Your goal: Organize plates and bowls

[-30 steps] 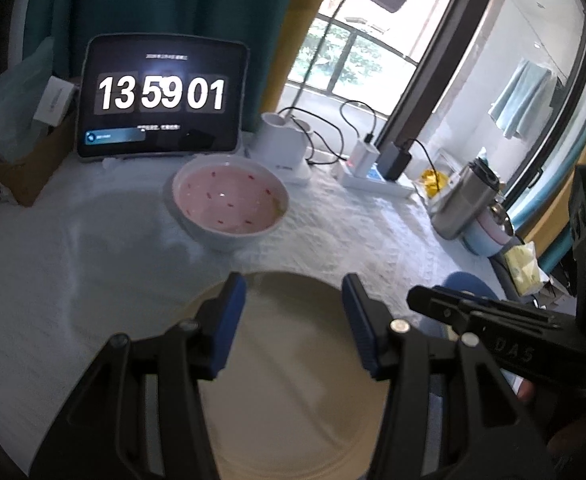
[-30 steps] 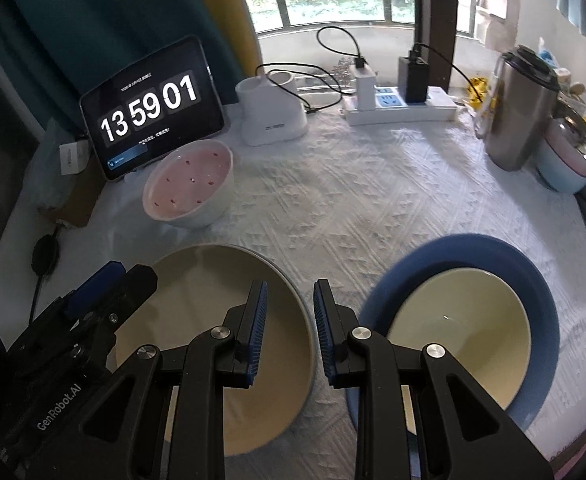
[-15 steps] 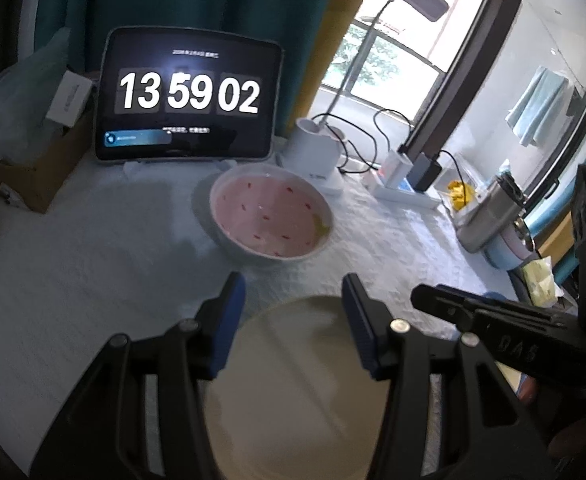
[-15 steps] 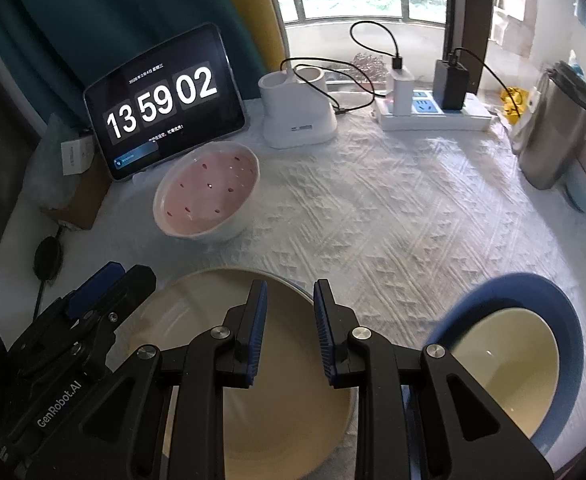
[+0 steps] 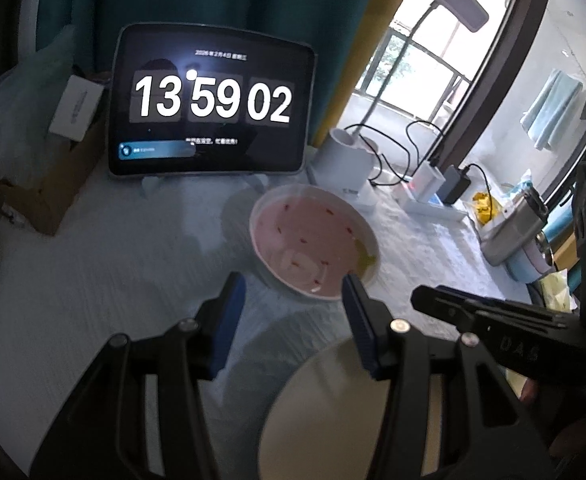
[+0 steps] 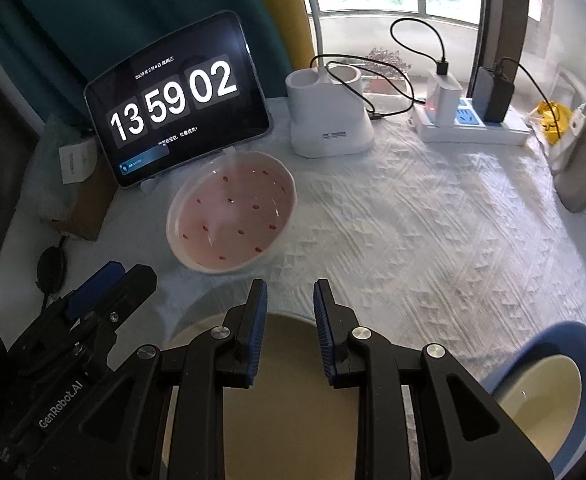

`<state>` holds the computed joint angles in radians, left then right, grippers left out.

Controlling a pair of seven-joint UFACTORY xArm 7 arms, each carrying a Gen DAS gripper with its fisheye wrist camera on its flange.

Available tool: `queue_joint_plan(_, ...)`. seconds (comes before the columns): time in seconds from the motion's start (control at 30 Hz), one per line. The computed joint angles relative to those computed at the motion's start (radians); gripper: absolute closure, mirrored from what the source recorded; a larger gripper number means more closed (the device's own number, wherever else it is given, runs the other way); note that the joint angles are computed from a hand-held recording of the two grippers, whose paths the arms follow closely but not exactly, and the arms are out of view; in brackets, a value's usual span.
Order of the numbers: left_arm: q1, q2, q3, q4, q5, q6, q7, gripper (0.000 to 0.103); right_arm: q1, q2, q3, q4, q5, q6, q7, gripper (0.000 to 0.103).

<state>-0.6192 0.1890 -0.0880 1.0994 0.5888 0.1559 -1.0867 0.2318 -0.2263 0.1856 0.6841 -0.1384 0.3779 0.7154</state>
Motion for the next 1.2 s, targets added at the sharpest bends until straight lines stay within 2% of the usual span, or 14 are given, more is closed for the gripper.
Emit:
queue_joint_plan(0.17, 0.025, 0.042, -0.019, 0.037, -0.073, 0.009, 0.081, 0.051, -0.001, 0.050, -0.007, 0.044, -0.005, 0.002, -0.009, 0.077)
queue_joint_plan(0.53, 0.018, 0.125, -0.016, 0.113, -0.218, 0.026, 0.242, 0.051, 0.005, 0.139, -0.033, 0.118, -0.001, 0.005, -0.023, 0.077)
queue_joint_plan(1.2, 0.013, 0.233, -0.010, 0.208, -0.352, 0.089, 0.355, 0.051, 0.012, 0.291, -0.069, 0.186, 0.117, -0.026, -0.104, 0.077)
